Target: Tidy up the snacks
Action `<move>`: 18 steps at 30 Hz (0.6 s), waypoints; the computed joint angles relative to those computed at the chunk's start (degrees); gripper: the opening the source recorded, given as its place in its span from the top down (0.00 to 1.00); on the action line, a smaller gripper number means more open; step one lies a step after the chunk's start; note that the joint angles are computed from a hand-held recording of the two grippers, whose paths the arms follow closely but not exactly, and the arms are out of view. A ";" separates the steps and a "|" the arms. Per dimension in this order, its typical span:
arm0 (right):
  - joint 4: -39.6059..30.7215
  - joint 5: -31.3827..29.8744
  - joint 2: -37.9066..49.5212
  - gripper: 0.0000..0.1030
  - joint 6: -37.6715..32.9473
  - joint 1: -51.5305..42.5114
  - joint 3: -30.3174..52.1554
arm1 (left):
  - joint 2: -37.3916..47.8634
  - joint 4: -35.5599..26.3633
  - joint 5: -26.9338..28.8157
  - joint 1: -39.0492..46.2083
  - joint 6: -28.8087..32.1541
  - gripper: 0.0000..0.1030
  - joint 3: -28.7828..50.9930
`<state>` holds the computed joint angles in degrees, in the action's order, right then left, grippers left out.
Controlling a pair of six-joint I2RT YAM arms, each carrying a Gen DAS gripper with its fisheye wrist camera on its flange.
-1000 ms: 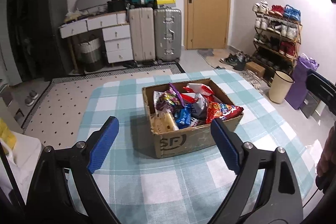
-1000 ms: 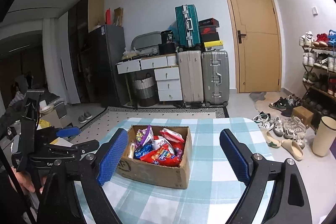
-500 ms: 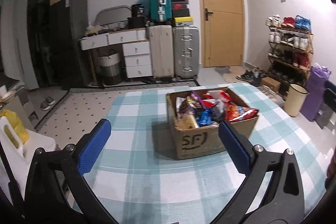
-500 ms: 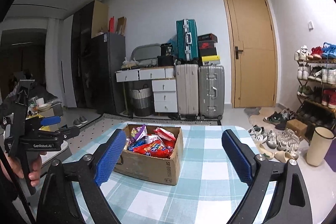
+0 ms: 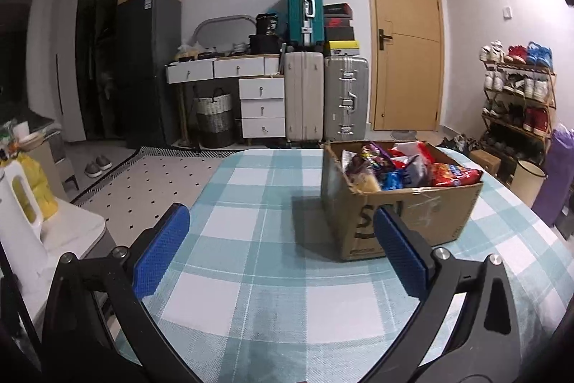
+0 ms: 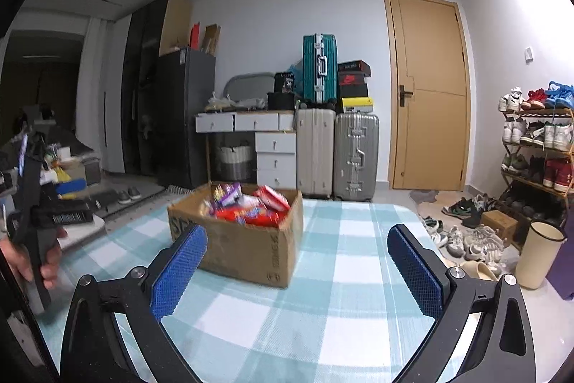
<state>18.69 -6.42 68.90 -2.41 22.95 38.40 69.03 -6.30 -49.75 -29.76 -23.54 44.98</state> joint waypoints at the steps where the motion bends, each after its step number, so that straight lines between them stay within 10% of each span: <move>1: 1.69 0.56 0.78 0.01 0.02 -0.05 -1.11 | -0.12 1.58 -0.36 0.11 0.57 0.01 -1.13; 18: 3.44 2.85 12.09 0.01 0.99 -1.22 2.16 | 5.10 20.42 4.55 5.44 4.37 0.01 -10.42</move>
